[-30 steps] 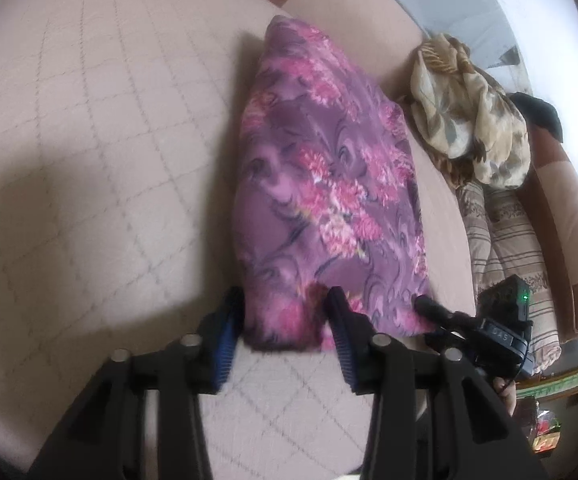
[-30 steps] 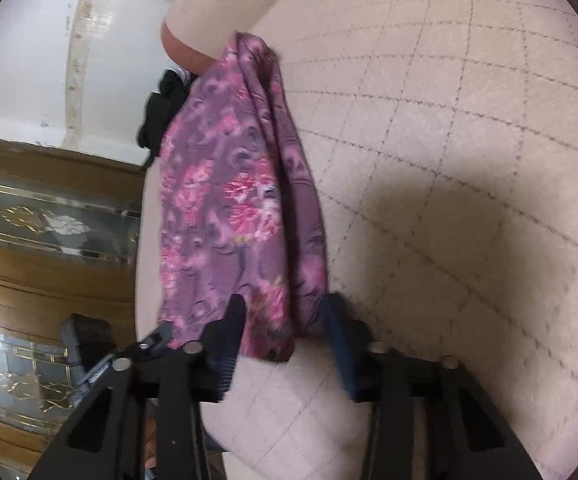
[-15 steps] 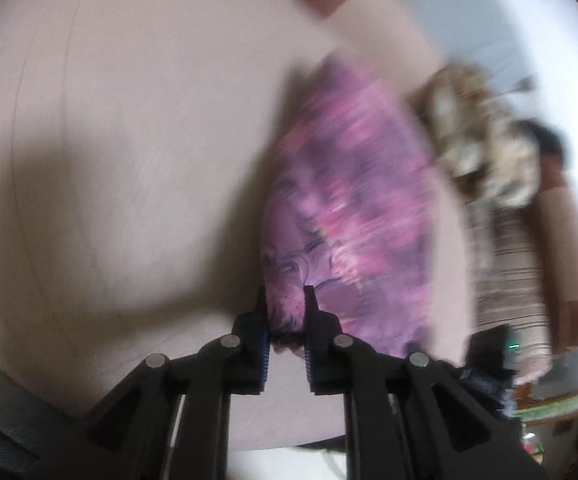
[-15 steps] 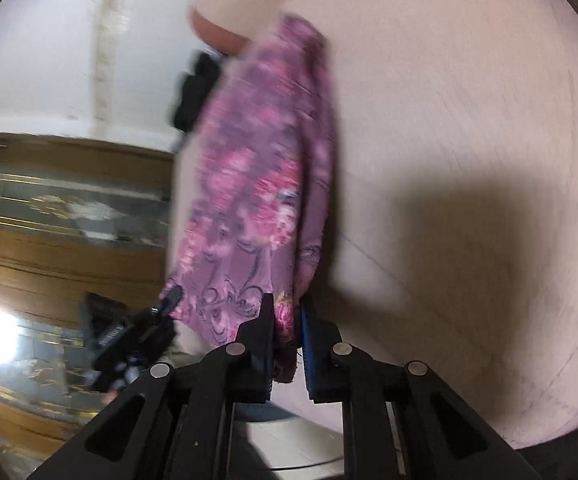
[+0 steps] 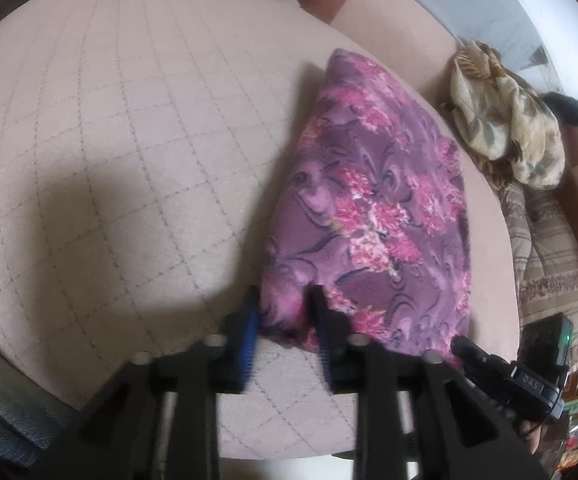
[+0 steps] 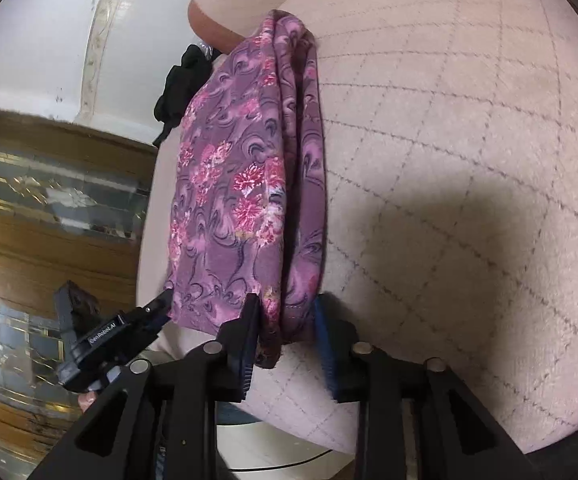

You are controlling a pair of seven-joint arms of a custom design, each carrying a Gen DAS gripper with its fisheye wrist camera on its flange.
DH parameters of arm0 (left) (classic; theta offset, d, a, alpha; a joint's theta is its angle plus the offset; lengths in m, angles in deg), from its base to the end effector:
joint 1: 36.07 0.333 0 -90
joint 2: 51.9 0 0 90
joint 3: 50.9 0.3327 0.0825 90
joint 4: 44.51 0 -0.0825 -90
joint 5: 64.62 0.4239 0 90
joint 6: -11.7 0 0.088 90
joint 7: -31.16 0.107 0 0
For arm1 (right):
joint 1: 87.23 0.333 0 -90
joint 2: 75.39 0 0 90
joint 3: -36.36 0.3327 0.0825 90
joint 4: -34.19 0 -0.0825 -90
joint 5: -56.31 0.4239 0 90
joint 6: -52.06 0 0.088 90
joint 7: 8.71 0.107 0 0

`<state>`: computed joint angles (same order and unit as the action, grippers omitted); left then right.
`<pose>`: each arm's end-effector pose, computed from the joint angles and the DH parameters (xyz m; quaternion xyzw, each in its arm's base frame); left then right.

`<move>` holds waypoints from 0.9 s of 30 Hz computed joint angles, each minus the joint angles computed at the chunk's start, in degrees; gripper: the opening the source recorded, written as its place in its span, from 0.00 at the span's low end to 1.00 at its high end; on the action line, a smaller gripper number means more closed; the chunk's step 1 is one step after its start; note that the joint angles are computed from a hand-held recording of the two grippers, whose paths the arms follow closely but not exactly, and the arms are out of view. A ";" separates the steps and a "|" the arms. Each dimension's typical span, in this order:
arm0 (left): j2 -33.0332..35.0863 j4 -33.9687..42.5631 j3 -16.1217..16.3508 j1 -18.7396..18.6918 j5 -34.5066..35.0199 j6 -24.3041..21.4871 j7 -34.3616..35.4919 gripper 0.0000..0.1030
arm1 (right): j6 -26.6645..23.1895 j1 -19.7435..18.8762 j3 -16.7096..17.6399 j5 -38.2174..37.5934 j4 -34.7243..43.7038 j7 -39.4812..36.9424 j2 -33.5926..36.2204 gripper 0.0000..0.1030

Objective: Fold small clothes

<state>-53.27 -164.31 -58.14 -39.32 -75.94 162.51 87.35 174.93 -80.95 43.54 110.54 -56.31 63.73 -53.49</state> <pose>0.6085 -0.1082 0.4946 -0.8363 0.4678 -0.2824 0.0444 0.7112 0.1927 0.4561 -0.6555 0.6196 0.2310 0.3646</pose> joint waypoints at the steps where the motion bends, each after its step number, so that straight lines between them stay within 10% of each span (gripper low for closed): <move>1: -0.96 -0.72 -0.20 -0.08 1.75 1.27 -0.73 0.13 | 0.04 0.09 -0.20 -0.63 -0.39 0.27 -0.44 0.16; 9: -0.38 0.98 -1.65 -0.87 21.81 -4.12 -10.94 0.16 | 3.57 2.07 -1.28 -4.50 -2.60 2.70 -3.47 0.11; 19: -5.26 -2.87 -1.33 -0.56 26.06 -2.32 -17.70 0.22 | 6.24 2.44 -1.64 -4.50 -6.71 2.00 -7.79 0.40; 27: -4.38 0.77 0.16 0.29 24.43 -1.63 -15.93 0.61 | 6.04 2.20 -2.06 -4.92 -1.34 -0.16 -5.57 0.46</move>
